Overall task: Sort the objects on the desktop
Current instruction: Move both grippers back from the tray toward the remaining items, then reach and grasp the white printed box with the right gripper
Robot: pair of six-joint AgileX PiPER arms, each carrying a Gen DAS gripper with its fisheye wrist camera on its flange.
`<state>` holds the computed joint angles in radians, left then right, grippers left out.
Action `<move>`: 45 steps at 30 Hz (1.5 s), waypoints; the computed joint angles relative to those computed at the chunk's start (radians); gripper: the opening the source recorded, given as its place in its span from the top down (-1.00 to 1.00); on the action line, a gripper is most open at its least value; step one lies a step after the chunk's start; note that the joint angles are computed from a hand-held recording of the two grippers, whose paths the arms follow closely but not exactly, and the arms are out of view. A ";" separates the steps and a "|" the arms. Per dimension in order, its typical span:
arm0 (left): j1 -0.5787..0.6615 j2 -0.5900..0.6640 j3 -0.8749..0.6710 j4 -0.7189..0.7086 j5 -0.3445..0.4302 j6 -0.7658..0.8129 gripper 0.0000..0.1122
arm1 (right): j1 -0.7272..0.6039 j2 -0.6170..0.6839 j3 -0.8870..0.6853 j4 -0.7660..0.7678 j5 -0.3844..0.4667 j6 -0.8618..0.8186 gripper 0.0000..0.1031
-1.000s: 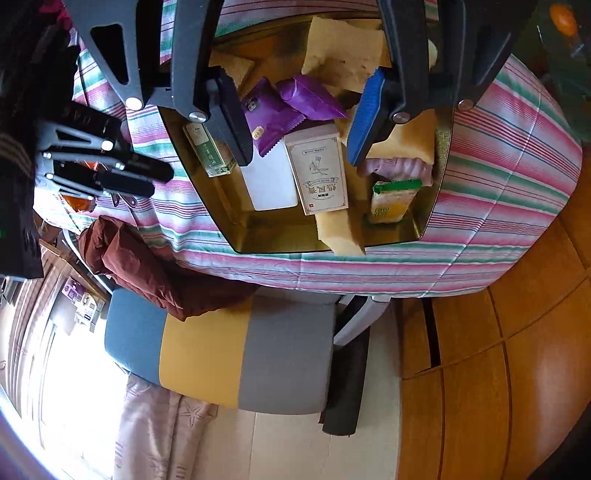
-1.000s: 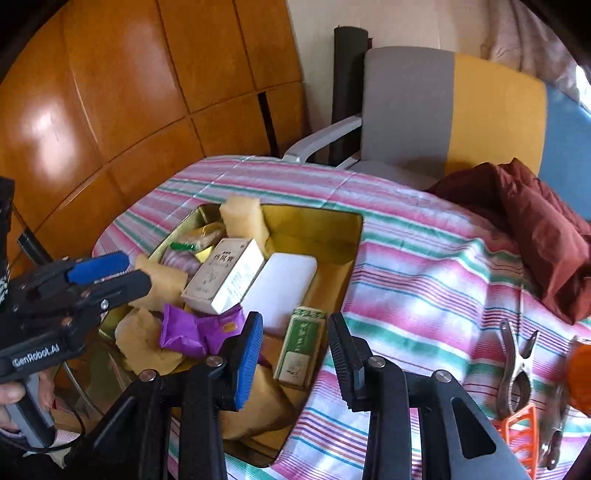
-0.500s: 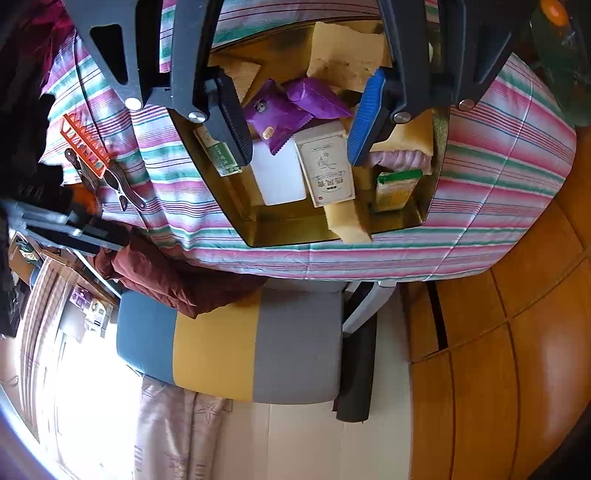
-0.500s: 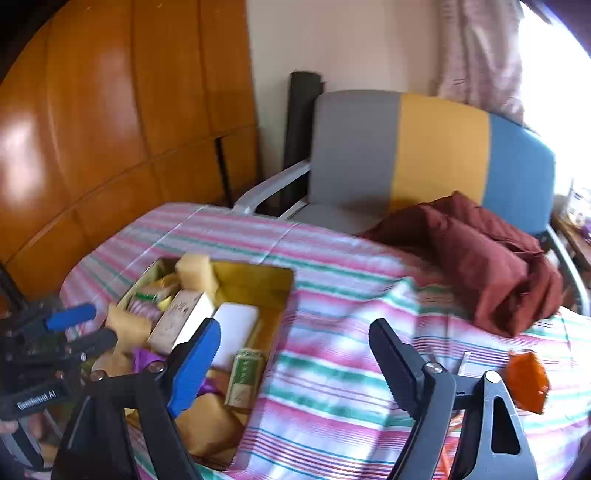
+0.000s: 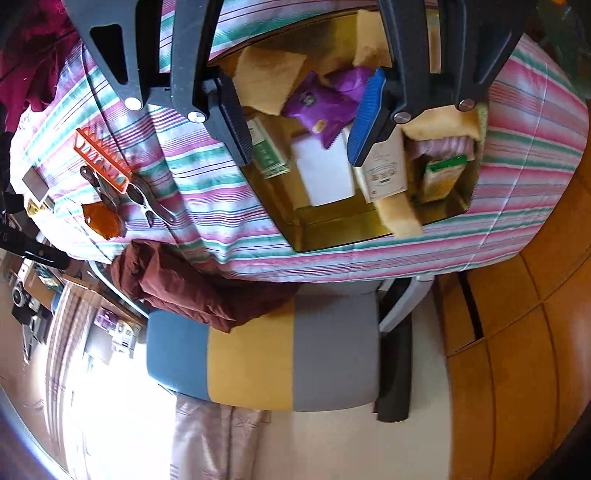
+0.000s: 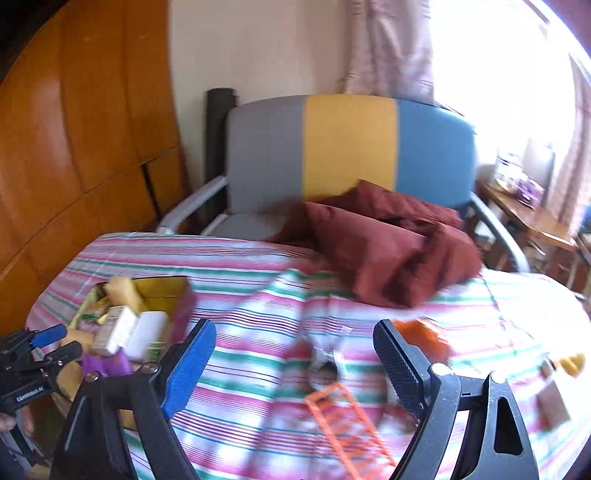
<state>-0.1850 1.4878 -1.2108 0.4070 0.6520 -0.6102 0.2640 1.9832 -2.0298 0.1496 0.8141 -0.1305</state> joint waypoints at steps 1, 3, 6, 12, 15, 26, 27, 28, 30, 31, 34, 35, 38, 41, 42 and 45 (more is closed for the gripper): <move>-0.008 0.014 -0.015 -0.002 0.003 0.005 0.03 | -0.020 -0.010 0.012 -0.006 0.001 0.007 -0.70; -0.025 0.042 -0.047 -0.013 0.007 0.024 0.03 | -0.066 -0.031 0.041 -0.019 0.000 0.024 -0.70; -0.054 0.083 -0.092 -0.012 0.016 0.037 0.03 | -0.129 -0.055 0.073 -0.022 0.000 0.041 -0.70; -0.108 0.161 -0.185 -0.024 0.035 0.074 0.03 | -0.234 -0.086 0.114 -0.019 -0.005 0.062 -0.70; -0.131 0.204 -0.236 -0.038 0.050 0.099 0.03 | -0.270 -0.092 0.128 -0.005 -0.008 0.058 -0.70; -0.200 0.374 -0.452 -0.111 0.119 0.215 0.03 | -0.371 -0.088 0.150 0.033 0.022 0.037 -0.69; -0.207 0.392 -0.477 -0.124 0.126 0.231 0.03 | -0.388 -0.091 0.153 0.039 0.027 0.036 -0.69; -0.213 0.408 -0.498 -0.132 0.131 0.244 0.03 | -0.406 -0.093 0.154 0.049 0.037 0.034 -0.69; -0.227 0.434 -0.535 -0.146 0.141 0.266 0.03 | -0.446 -0.107 0.165 0.050 0.037 0.042 -0.68; -0.233 0.445 -0.550 -0.154 0.145 0.277 0.03 | -0.462 -0.113 0.168 0.046 0.035 0.048 -0.68; -0.249 0.479 -0.598 -0.181 0.159 0.313 0.03 | -0.549 -0.138 0.179 0.040 0.034 0.072 -0.66; -0.254 0.490 -0.615 -0.189 0.164 0.321 0.03 | -0.572 -0.137 0.169 0.035 0.040 0.083 -0.61; -0.259 0.525 -0.663 -0.223 0.185 0.352 0.03 | -0.664 -0.134 0.141 0.035 0.059 0.110 -0.51; -0.267 0.555 -0.701 -0.236 0.206 0.367 0.03 | -0.748 -0.099 0.079 0.056 0.100 0.140 -0.40; -0.269 0.568 -0.720 -0.245 0.218 0.374 0.03 | -0.770 -0.082 0.054 0.073 0.116 0.146 -0.39; -0.274 0.593 -0.751 -0.246 0.236 0.381 0.03 | -0.820 0.005 -0.065 0.119 0.193 0.173 -0.39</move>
